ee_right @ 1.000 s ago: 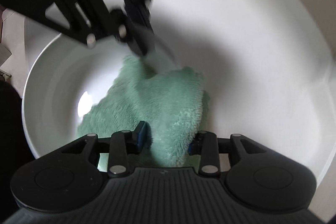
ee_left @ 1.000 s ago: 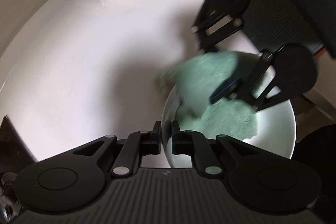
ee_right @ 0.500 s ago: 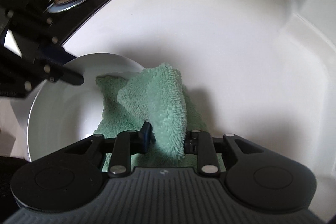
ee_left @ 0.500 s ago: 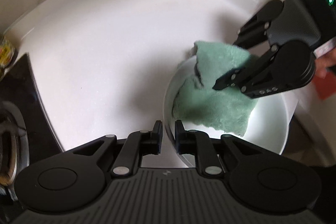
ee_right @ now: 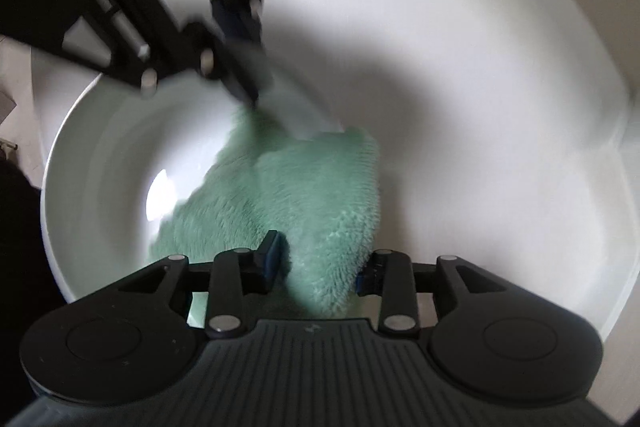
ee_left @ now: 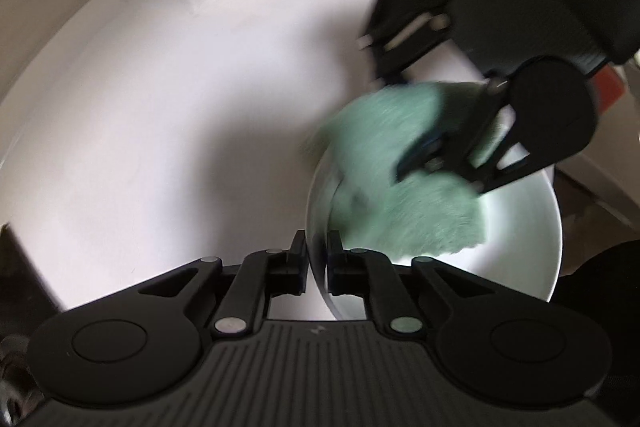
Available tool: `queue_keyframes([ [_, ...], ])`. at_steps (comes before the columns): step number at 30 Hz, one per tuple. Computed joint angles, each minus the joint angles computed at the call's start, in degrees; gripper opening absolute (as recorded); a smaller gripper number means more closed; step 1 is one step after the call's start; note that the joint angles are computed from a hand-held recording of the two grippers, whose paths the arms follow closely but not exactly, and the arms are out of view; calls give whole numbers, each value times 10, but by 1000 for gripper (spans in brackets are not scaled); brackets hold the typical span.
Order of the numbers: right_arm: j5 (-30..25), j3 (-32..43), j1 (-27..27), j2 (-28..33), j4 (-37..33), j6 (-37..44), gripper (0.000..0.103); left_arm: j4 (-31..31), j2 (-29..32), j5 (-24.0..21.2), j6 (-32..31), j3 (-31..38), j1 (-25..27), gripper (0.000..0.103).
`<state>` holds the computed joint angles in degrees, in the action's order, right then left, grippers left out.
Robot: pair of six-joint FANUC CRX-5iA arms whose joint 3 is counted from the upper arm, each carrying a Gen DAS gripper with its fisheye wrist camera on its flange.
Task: Clean bowl
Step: 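Keep wiping the bowl interior with the cloth in the right gripper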
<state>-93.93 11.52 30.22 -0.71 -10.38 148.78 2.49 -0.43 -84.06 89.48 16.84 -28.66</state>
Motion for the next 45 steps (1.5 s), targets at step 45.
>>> queue_keyframes([
  [45,-68,28,-83,-3,-18,-113,21,-60,20,22,119,5,-51,8],
])
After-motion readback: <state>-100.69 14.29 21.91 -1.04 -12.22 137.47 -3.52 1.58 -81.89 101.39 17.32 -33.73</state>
